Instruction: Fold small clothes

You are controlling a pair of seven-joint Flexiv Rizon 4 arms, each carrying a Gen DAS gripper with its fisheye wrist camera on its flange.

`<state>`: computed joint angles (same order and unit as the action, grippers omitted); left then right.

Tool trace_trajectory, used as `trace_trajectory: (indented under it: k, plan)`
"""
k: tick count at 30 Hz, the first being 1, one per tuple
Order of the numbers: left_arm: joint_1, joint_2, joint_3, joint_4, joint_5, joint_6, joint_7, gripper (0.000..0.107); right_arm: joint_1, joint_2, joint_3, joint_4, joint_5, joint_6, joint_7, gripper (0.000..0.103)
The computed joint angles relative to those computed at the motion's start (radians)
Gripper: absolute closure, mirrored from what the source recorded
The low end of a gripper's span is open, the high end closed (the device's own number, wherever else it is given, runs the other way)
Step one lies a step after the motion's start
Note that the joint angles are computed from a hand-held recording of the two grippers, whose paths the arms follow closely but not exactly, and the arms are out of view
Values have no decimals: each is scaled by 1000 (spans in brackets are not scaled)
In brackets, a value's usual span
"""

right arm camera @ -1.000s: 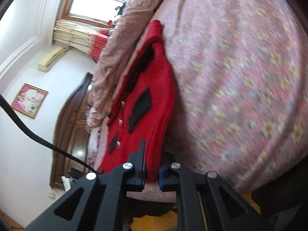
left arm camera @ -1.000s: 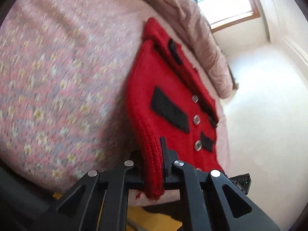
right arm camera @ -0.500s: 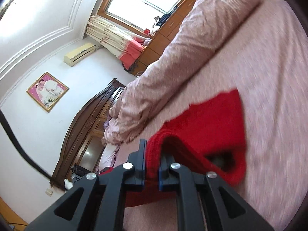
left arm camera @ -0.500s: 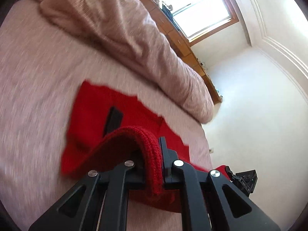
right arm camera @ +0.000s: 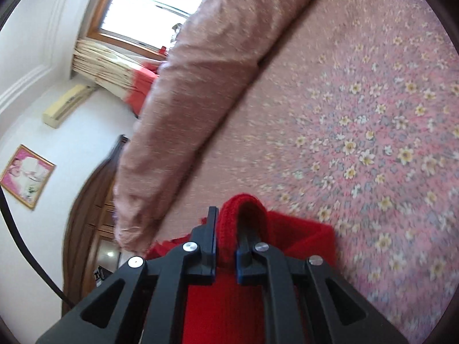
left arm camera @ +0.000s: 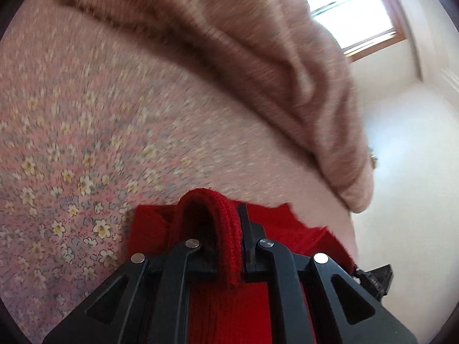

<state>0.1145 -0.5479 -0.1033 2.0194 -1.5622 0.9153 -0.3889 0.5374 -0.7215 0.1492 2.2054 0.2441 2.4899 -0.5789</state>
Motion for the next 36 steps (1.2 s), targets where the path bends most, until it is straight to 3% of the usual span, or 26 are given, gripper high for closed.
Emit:
trace_trajectory:
  k: [2,3,5,7,9,12,15,17,19,22,24,28,30,32,34,36]
  plan:
    - [14,9,9,7,51,-32,-40,95,-16,6,13,1,-11,-17,25,89]
    - [22,24,13,17,60,-45,-43,89,-28,12,25,9,-23,-5,40,76]
    - [22,82,26,60,28,-27,-7,57,28,55,3,28,74,-16,28,27]
    - [9,134,44,99,-14,0,44,44,113,88,-24,48,215,30,-18,18]
    - [6,202,78,158,0,-6,86,43,168,109,-1,86,312,134,-49,18]
    - [23,274,126,251,57,-58,123,41,262,130,58,138,451,211,-96,18]
    - [35,296,156,327,109,-74,133,40,361,109,108,151,599,227,-156,17]
    - [47,298,169,360,181,-100,93,40,397,104,146,148,691,167,-169,16]
    - [54,300,169,379,217,-117,73,38,378,71,191,162,643,178,-91,16]
    - [4,307,137,390,149,11,118,36,409,78,157,147,667,133,-122,16]
    - [-29,320,121,386,31,79,184,37,440,133,107,122,735,31,-225,16]
    - [-40,356,134,379,-119,11,294,43,492,231,16,54,900,-87,-517,17]
    - [-42,354,142,372,-114,-19,305,44,495,258,-5,25,944,-98,-640,22]
    - [-46,340,142,359,-72,-26,276,45,477,280,-7,4,943,-116,-721,36]
    - [-60,313,133,346,-35,5,244,45,456,282,4,-11,930,-135,-773,40]
    - [-86,291,117,338,-59,62,270,45,457,297,-22,-63,1017,-210,-919,41]
